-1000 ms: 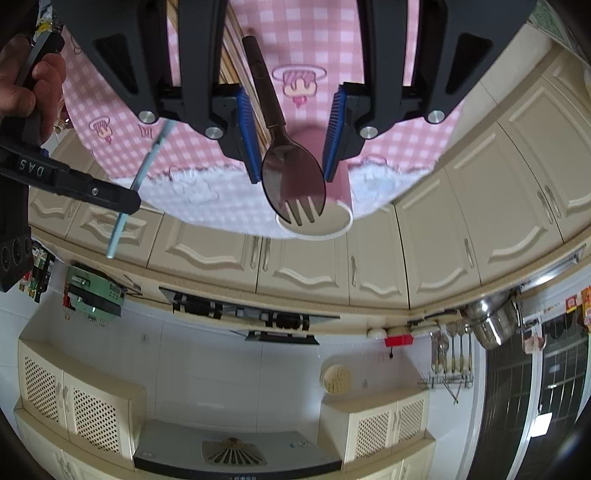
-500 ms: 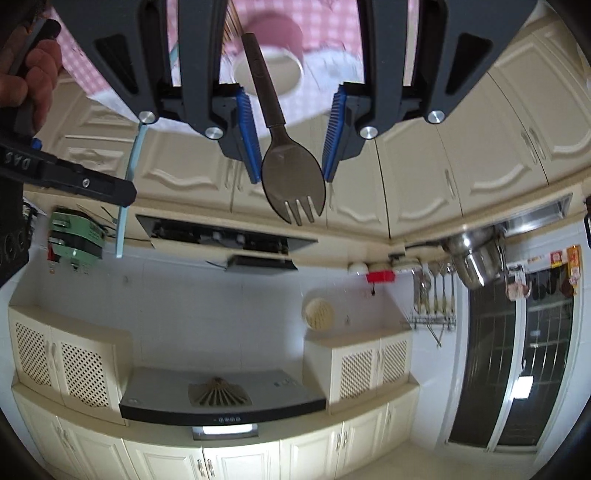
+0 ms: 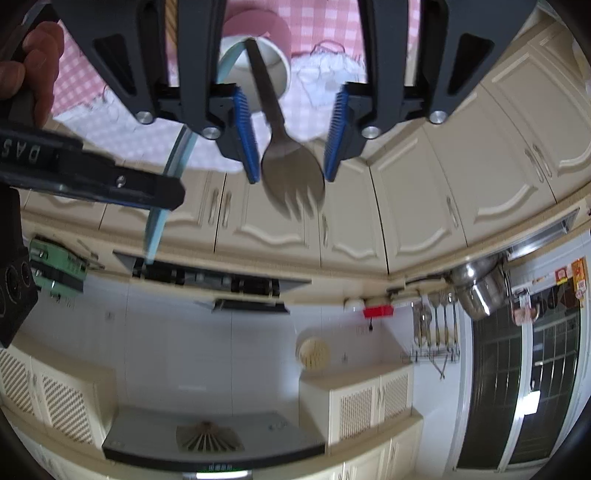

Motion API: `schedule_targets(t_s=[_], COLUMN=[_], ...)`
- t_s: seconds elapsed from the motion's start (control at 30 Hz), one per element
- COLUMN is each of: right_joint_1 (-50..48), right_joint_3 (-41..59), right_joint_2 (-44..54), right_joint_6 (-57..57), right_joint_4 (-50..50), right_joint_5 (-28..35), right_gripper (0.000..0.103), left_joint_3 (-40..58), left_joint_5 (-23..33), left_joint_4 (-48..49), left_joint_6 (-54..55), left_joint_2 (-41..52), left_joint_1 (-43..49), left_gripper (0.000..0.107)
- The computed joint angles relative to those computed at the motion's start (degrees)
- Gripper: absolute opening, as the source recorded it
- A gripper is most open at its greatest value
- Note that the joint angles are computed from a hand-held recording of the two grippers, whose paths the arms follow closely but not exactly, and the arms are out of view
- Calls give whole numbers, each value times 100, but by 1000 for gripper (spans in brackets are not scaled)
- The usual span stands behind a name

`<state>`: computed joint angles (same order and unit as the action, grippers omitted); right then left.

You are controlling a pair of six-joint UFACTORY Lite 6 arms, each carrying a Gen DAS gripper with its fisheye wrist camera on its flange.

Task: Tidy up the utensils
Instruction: 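Lift spork and knife and drop both into the pink cup, opening both tools, then move both tools back down over the wooden chopstick bundle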

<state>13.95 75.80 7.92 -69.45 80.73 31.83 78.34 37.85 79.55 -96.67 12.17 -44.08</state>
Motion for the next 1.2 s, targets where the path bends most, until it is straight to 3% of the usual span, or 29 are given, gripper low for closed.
schedule_targets(t_s=[0.03, 0.1, 0.17, 0.3, 0.57, 0.73, 1.2], right_joint_1=[-50, -168, -307, -585, -1006, -1154, -1511], right_joint_3=[-71, -354, -543, -1067, -2279, -3072, -4190], right_joint_2=[-34, -266, -452, -908, -1863, -2466, -3301], right_joint_6=[19, -185, -147, 76, 1336, 1863, 1925], right_joint_4=[33, 341, 374, 277, -1191, -1926, -2393], right_joint_5=[-6, -80, -11, -51, -152, -231, 92], right_gripper=[59, 79, 79, 96, 96, 96, 96], left_joint_3=[-123, -431, -548, -649, -1186, -1545, -1651], left_joint_5=[52, 242, 428, 873, 1329, 1169, 764], left_joint_4=[76, 362, 407, 92, -533, -977, -1935], left_joint_6=[-145, -496, -523, -349, -662, -919, -831], left_joint_2=[-64, -267, -386, -543, -883, -839, -73], left_joint_1=[-26, -150, -246, -534, -1171, -1470, -1872], left_gripper=[60, 79, 82, 90, 92, 92, 92])
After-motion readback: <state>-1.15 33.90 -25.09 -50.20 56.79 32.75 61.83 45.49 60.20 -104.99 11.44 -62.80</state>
